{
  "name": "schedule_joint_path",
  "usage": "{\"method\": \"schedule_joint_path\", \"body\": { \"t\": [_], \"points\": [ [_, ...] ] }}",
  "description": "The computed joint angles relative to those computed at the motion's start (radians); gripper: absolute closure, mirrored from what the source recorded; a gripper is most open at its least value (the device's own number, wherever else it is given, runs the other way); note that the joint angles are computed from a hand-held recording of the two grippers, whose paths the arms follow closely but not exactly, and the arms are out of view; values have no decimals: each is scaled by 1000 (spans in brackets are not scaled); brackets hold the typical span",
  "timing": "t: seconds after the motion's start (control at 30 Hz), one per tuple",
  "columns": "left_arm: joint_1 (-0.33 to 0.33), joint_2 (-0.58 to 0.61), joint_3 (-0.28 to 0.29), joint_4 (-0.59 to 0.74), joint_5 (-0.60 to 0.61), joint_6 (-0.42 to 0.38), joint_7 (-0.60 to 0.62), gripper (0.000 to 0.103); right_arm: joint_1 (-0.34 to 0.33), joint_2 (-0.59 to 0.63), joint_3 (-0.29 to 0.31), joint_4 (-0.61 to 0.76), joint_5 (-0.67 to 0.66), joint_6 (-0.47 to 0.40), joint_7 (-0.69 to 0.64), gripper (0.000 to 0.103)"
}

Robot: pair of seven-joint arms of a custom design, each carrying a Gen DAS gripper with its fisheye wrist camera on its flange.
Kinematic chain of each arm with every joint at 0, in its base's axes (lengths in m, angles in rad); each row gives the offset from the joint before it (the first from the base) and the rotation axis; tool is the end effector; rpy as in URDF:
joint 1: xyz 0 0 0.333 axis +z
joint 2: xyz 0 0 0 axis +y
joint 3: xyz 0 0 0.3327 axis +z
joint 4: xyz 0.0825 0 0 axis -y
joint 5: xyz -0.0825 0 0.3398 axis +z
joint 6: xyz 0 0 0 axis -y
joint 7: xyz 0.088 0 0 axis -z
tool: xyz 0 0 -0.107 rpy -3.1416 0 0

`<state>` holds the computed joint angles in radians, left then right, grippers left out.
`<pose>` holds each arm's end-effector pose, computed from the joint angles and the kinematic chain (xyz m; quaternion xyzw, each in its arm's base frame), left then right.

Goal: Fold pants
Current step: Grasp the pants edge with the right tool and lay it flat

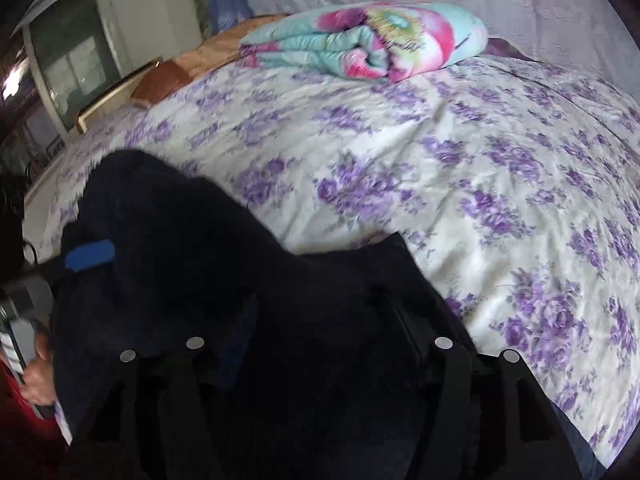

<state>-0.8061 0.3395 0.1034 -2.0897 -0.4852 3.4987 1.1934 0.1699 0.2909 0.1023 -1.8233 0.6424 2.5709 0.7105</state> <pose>0.4886 -0.3498 0.4356 -0.6707 0.5476 -0.4916 0.0924 0.6133 0.1543 0.4635 -0.8492 0.4198 -0.0746 0.3115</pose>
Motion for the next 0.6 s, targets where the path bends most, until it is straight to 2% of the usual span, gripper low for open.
{"method": "schedule_joint_path", "body": {
  "t": [0.03,0.07,0.13,0.17,0.2,0.23,0.27,0.3,0.33,0.37,0.4,0.47,0.53,0.6],
  "points": [
    [0,1,0,2,1,0,-1,5,-27,-31,27,-26,46,29,-21,40],
    [-5,1,4,2,-4,0,0,5,-37,-66,36,-53,125,41,-96,39],
    [-5,1,4,2,-4,0,0,5,-1,-125,-12,-105,245,55,-225,29],
    [-7,1,6,1,-5,0,1,5,-2,-139,-12,-131,243,71,-215,21],
    [-9,1,7,3,-7,-1,2,5,-8,-132,-16,-136,222,54,-182,19],
    [-7,1,6,2,-5,-1,1,5,19,-101,-55,-120,133,17,-94,19],
    [0,0,0,1,1,1,-2,5,19,-54,-68,-103,82,-34,-49,15],
    [4,1,-5,2,5,2,-4,5,-5,-42,-46,-88,102,-39,-75,12],
    [-3,2,2,3,0,0,-1,5,-4,-50,-57,-78,118,-72,-73,14],
    [4,2,-4,1,4,3,-6,5,-3,-73,-59,-90,102,-50,-17,14],
    [14,2,-14,-1,11,9,-12,5,-1,-110,-66,-117,153,-30,-26,13],
    [11,1,-13,-2,7,10,-10,5,-37,-191,-57,-173,263,-48,-150,13],
    [14,1,-16,-2,6,11,-9,5,-28,-253,-83,-254,229,43,-163,11],
    [16,1,-18,-2,6,12,-8,5,-45,-253,-129,-293,141,70,-79,10]
  ]
}}
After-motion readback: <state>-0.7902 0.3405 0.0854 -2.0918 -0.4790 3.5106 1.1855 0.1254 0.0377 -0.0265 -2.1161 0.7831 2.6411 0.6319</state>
